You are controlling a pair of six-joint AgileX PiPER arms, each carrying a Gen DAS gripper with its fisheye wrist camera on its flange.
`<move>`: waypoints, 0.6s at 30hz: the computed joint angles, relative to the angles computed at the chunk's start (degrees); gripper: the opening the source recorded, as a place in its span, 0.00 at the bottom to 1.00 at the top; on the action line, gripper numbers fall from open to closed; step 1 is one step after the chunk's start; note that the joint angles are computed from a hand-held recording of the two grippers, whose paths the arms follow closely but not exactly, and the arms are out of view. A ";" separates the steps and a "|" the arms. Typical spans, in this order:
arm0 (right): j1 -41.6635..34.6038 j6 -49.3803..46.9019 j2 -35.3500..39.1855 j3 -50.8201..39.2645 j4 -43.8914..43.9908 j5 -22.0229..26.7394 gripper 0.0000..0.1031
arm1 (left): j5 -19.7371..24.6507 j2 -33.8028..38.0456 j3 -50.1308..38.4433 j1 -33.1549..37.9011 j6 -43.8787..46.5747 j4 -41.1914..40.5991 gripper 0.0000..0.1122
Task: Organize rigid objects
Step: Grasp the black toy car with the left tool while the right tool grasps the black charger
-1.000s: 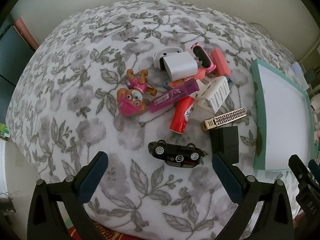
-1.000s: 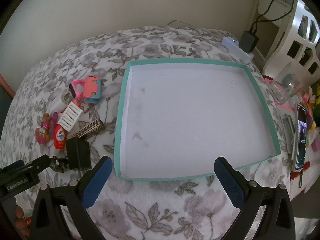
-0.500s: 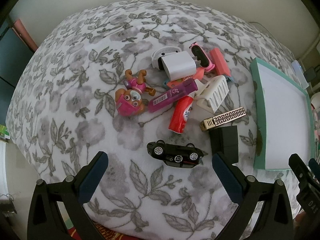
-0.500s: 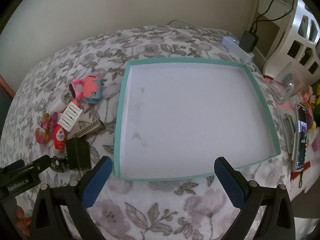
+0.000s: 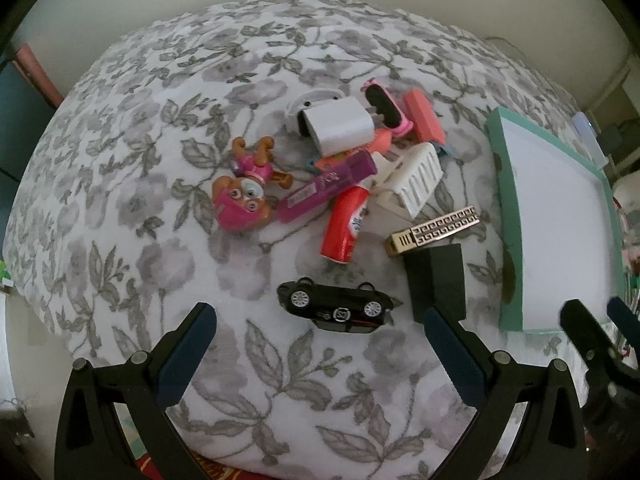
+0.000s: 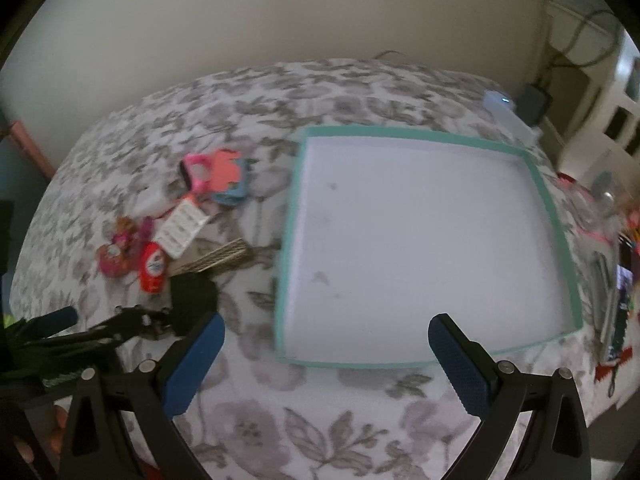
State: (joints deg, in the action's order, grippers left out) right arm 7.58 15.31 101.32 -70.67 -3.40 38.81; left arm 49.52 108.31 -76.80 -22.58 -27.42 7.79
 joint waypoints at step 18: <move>0.96 -3.98 4.07 -3.87 7.03 0.55 1.00 | 1.98 6.71 -4.01 -0.17 5.00 -0.65 0.64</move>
